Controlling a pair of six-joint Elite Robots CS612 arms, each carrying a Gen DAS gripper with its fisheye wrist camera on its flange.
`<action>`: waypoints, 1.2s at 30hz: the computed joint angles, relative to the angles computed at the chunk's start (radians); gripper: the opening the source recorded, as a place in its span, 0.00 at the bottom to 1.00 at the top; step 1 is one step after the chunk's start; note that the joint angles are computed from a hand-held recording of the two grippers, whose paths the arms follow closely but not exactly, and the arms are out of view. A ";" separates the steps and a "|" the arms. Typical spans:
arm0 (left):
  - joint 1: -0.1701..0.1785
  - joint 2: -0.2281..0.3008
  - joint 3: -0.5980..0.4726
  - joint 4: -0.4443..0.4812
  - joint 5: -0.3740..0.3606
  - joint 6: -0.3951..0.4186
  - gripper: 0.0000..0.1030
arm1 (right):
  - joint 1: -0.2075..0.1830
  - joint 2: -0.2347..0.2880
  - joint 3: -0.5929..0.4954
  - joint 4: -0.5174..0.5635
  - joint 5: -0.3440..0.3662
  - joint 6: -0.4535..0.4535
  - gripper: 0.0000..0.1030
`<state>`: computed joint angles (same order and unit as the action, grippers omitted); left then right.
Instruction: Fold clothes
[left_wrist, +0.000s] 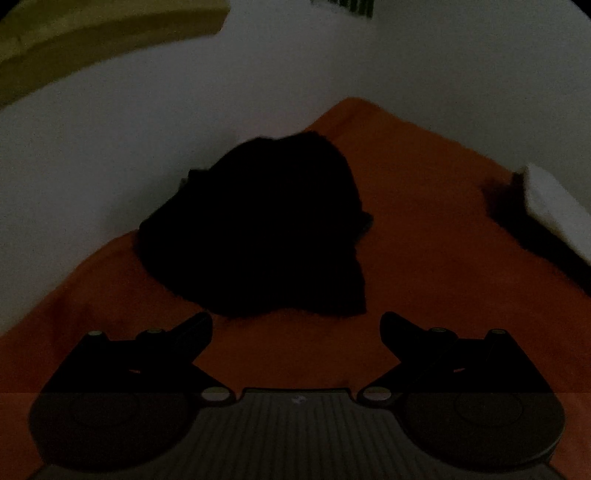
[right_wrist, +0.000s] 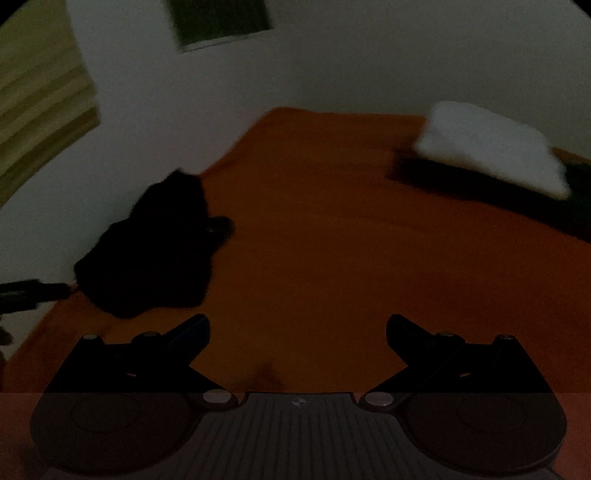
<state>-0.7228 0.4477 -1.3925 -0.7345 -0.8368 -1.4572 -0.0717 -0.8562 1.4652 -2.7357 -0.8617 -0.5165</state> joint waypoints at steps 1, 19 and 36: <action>0.003 0.005 -0.003 0.006 0.001 0.003 1.00 | 0.013 0.013 -0.012 0.004 0.011 -0.001 1.00; 0.081 0.054 -0.044 0.144 -0.059 -0.033 1.00 | 0.232 0.248 -0.303 0.151 -0.008 0.022 1.00; 0.091 0.051 -0.032 0.171 -0.056 -0.052 1.00 | 0.214 0.240 -0.270 -0.032 0.000 0.282 0.04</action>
